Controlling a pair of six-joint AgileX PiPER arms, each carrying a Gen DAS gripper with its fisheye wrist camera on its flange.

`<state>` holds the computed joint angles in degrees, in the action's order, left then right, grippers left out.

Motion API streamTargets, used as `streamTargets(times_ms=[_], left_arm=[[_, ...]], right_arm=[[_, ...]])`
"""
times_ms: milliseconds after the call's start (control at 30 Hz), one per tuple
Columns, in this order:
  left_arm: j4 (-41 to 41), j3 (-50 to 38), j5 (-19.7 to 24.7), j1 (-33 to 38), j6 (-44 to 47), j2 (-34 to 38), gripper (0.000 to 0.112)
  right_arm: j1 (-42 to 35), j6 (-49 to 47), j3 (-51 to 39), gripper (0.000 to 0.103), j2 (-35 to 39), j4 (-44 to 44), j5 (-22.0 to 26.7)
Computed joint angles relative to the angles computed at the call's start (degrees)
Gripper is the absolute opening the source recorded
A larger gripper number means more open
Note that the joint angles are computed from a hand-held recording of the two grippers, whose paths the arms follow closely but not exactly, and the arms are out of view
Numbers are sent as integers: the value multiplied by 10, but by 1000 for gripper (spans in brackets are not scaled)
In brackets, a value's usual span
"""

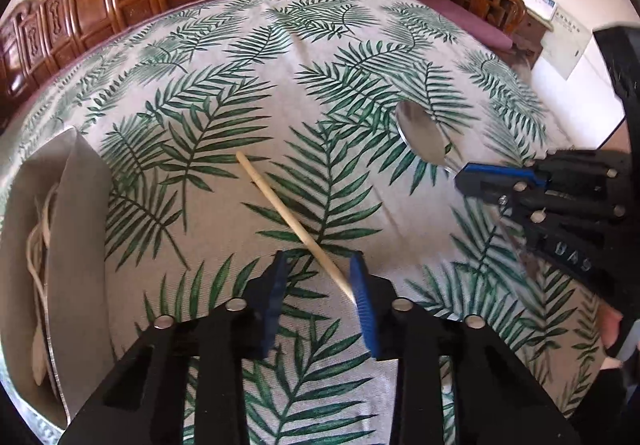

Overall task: Organize utensils
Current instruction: 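Grasp the wooden chopstick with the left tool while the right tool holds the spoon, then lower the chopstick into the tray with the left tool while the right tool holds the spoon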

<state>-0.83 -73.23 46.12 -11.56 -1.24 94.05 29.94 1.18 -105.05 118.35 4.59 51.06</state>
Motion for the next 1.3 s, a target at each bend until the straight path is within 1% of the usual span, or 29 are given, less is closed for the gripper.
streamTargets(times_ms=[67,167,267,567,833,1067,1167,1300], left_arm=[[3,4,7,5,0,-7,12],[-33,4,21,31,36,-10,4],[-54,7,27,49,60,-15,4],[-78,18,29,90,111,-61,4],[-108,-8,63,145,155,-88,4],[-134,-27,85,195,200,-112,4],[-156,-27,94,227,237,-126,4],[-187,-40,109,274,276,-125,4]], right_arm=[[2,1,-1,7,0,-3,0],[6,4,-6,7,3,-6,4],[12,2,-16,7,7,-4,8],[41,1,-48,7,19,-6,23],[60,7,-75,7,30,-10,37],[81,7,-74,7,19,-11,33],[93,16,-63,7,4,-18,26],[107,21,-53,7,-13,-22,18]])
